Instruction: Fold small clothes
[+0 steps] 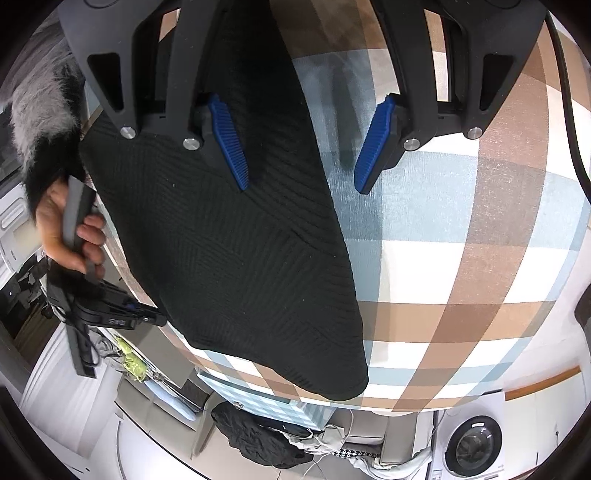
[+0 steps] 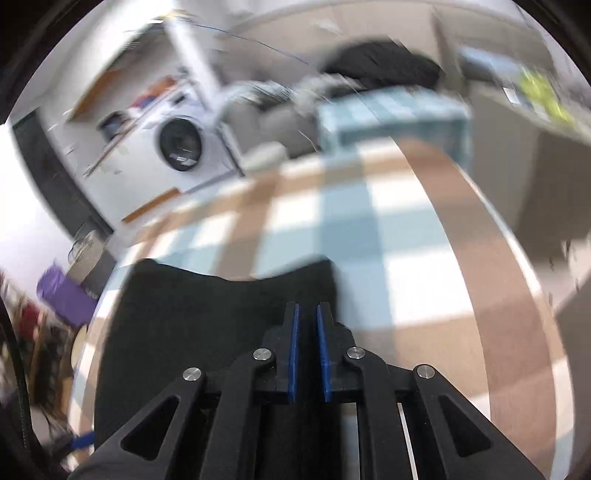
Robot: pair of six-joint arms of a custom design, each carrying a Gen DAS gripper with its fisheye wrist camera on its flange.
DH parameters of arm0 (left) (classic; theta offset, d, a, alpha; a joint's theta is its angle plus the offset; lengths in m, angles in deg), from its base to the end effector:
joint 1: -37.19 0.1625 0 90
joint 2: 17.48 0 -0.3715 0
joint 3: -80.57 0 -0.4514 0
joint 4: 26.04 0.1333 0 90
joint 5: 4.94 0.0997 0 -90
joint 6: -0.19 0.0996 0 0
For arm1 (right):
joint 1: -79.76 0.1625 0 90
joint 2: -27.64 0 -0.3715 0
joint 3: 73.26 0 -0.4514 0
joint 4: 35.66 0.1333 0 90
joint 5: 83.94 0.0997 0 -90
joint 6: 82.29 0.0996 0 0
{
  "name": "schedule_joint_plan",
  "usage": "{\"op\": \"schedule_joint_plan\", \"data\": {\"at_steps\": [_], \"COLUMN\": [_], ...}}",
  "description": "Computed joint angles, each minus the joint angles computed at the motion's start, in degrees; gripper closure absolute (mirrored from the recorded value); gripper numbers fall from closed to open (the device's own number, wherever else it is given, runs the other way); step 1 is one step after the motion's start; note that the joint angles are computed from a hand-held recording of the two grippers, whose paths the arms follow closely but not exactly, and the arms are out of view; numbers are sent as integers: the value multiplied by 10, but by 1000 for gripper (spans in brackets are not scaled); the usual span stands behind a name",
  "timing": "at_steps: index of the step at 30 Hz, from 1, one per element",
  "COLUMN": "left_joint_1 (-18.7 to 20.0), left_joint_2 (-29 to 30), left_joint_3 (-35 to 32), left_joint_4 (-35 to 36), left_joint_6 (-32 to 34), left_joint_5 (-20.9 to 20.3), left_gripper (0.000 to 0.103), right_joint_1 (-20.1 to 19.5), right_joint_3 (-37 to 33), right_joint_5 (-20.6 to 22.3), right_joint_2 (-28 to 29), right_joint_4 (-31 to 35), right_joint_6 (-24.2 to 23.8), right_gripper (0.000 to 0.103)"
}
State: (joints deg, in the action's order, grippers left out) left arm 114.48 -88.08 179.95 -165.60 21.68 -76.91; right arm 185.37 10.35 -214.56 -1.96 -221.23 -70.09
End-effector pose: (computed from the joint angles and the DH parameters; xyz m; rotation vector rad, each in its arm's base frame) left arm 0.0180 -0.6661 0.2424 0.7360 2.6657 -0.4718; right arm 0.2578 -0.6683 -0.0097 -0.2662 -2.4149 1.1002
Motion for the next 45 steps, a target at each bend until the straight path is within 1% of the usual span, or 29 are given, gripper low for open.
{"op": "schedule_joint_plan", "data": {"at_steps": [1, 2, 3, 4, 6, 9, 11, 13, 15, 17, 20, 21, 22, 23, 24, 25, 26, 28, 30, 31, 33, 35, 36, 37, 38, 39, 41, 43, 45], "left_joint_1": [1, 2, 2, 2, 2, 4, 3, 3, 4, 3, 1, 1, 0, -1, -1, -3, -3, -2, -3, -6, -11, -19, -23, -27, -30, -33, -38, -40, -37], "left_joint_2": [-1, -2, -3, -3, -4, -5, -9, -15, -21, -27, -38, -40, -45, -49, -53, -59, -62, -70, -75, -76, -82, -85, -87, -88, -89, -87, -79, -69, -66], "left_joint_3": [1, 0, 0, 0, 0, 1, 6, 14, 19, 26, 39, 42, 46, 50, 53, 59, 61, 65, 67, 69, 74, 79, 81, 84, 87, 89, 90, 91, 93], "left_joint_4": [2, 4, 5, 4, 4, 7, 8, 8, 11, 9, 3, 4, 4, 4, 3, 1, -1, 0, 2, 0, -3, -3, -1, 4, 6, 12, 26, 35, 43], "left_joint_6": [0, 0, 0, 1, 2, 1, 2, 2, 1, 2, 4, 4, 4, 6, 7, 8, 8, 6, 5, 9, 16, 29, 37, 57, 68, 83, 103, 104, 100], "left_joint_5": [-2, -5, -7, -7, -9, -11, -7, -4, -4, -4, -3, -2, -1, 0, 1, 4, 5, 3, 5, 6, 8, -1, -8, -24, -32, -41, -51, -38, -37], "left_gripper": [46, 46, 46, 46, 46, 46, 46, 46, 46, 46, 46, 46, 46, 46, 46, 46, 46, 46, 46, 46, 46, 46, 46, 46, 46, 46, 46, 46, 46], "right_joint_1": [-2, -3, -3, -3, 7, 24, 42, 62, 74, 84, 81, 82, 85, 91, 95, 101, 106, 108, 104, 100, 99, 106, 110, 111, 116, 116, 105, 94, 85], "right_joint_3": [17, 44, 62, 76, 110, 159, 182, 199, 225, 236, 239, 234, 228, 220, 218, 216, 213, 215, 214, 215, 221, 219, 218, 216, 209, 202, 191, 180, 171], "right_joint_5": [16, 41, 62, 75, 79, 90, 73, 54, 86, 99, 130, 123, 112, 104, 107, 102, 96, 85, 55, 50, 56, 54, 60, 66, 58, 51, 57, 58, 56], "right_joint_2": [-10, -25, -36, -45, -60, -81, -81, -77, -82, -81, -74, -67, -62, -54, -50, -46, -43, -44, -43, -44, -45, -44, -42, -41, -37, -35, -34, -34, -28], "right_joint_4": [-10, -25, -30, -32, -37, -35, -38, -60, -78, -79, -67, -58, -53, -60, -76, -91, -109, -107, -64, -46, -48, -68, -92, -112, -122, -114, -88, -42, -25], "right_joint_6": [3, 6, 7, 5, 6, 18, 25, 18, 17, 8, -2, -5, -12, -29, -50, -66, -82, -80, -51, -36, -16, -23, -37, -53, -64, -61, -43, -23, -16], "right_gripper": [87, 84, 79, 72, 66, 66, 66, 66, 66, 66, 66, 73, 84, 88, 94, 96, 96, 96, 96, 96, 96, 93, 92, 87, 81, 75, 75, 75, 75]}}
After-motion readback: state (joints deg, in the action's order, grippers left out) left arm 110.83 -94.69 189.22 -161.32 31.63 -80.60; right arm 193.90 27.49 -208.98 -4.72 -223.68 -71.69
